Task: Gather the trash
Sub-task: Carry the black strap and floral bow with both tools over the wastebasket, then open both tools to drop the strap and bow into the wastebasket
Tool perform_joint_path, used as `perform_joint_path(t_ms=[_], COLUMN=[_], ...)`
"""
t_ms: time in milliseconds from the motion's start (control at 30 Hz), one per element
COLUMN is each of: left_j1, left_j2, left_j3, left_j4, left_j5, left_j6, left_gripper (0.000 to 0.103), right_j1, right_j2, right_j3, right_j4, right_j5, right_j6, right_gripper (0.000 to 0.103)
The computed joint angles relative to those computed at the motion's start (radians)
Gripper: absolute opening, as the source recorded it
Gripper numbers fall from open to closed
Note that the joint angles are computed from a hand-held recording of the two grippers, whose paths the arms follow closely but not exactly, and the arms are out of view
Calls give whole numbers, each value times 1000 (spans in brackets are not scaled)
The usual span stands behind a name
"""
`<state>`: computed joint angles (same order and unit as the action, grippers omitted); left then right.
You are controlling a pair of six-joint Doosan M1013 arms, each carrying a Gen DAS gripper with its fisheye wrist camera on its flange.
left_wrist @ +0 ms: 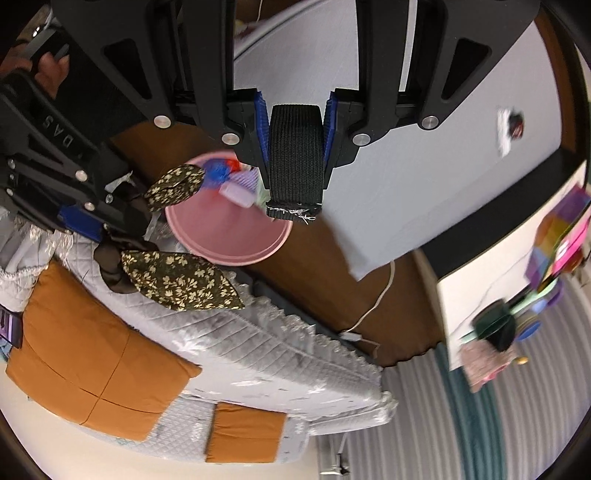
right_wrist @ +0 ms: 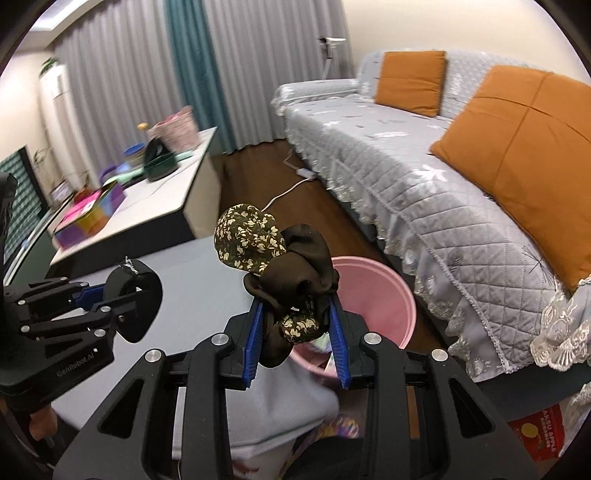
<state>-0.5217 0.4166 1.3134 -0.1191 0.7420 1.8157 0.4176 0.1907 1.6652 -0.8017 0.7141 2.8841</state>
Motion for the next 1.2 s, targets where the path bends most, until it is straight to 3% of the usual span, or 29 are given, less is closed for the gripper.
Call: perform_joint_path(t_ms=[167, 567, 667, 700, 733, 800, 867, 1000, 1200], left_j1=[-14, -42, -48, -49, -50, -55, -51, -43, -38], left_j2=[95, 274, 306, 317, 326, 332, 327, 330, 274], left_j3=[-123, -313, -348, -362, -374, -380, -367, -371, -294], left_j4=[-90, -110, -101, -95, -87, -18, -10, 4, 47], left_j5=[63, 193, 220, 228, 236, 228, 203, 231, 188], left_j6=[78, 49, 41, 34, 21, -54, -76, -97, -129], left_gripper=[23, 23, 24, 29, 53, 83, 86, 86, 86], right_j1=[-56, -158, -176, -180, -183, -185, -185, -187, -178], right_j2=[24, 97, 115, 118, 120, 123, 124, 127, 128], right_j3=[-6, -33, -45, -48, -48, -48, -47, -51, -58], right_j4=[13, 203, 263, 277, 284, 274, 266, 283, 283], right_j5=[-14, 10, 26, 31, 31, 40, 46, 54, 56], right_j6=[15, -123, -168, -175, -178, -173, -165, -175, -196], right_gripper=[33, 35, 45, 50, 58, 66, 77, 85, 94])
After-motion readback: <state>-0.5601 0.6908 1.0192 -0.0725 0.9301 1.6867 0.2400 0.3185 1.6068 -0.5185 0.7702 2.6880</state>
